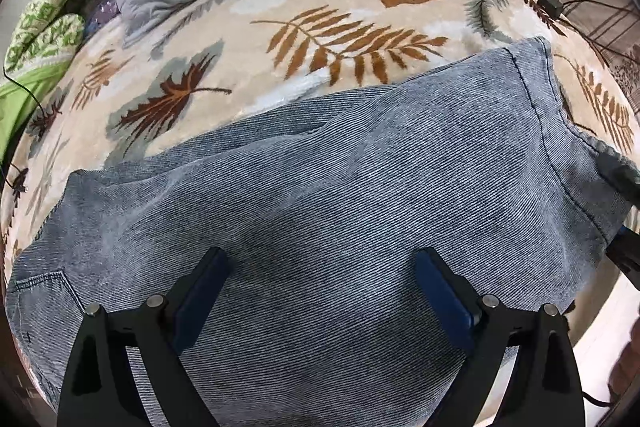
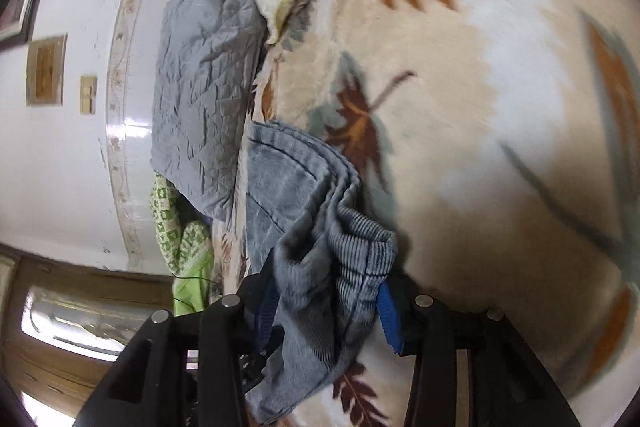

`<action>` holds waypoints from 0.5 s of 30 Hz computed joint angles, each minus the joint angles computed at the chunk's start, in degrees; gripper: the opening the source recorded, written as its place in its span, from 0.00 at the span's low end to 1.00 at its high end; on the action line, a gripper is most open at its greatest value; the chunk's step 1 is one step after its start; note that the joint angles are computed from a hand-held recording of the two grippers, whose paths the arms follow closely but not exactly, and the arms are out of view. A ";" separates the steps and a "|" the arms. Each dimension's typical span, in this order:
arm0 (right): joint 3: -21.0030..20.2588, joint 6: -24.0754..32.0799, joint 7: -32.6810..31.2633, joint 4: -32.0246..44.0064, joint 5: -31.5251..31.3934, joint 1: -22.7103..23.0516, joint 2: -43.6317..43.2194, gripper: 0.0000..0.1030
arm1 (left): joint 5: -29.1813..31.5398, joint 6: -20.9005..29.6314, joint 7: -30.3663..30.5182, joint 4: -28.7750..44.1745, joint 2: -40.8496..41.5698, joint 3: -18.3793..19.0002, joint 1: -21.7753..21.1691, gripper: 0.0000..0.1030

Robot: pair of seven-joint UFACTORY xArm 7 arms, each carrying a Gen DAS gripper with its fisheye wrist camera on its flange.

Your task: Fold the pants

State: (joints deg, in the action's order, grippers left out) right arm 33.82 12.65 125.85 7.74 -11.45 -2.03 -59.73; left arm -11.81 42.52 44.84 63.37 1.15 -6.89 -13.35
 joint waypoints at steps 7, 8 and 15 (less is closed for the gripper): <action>-1.73 8.50 -5.19 6.20 -2.22 0.41 3.00 0.22 | -3.06 0.74 2.68 2.88 0.35 2.18 2.94 0.93; -1.79 10.27 -6.12 7.52 -2.81 0.42 3.12 0.22 | -2.64 1.34 2.01 4.24 1.26 2.72 3.72 0.93; -1.76 17.81 -13.96 20.61 -8.37 -2.14 9.80 0.21 | 0.43 6.10 -0.75 9.51 7.02 3.54 7.44 0.93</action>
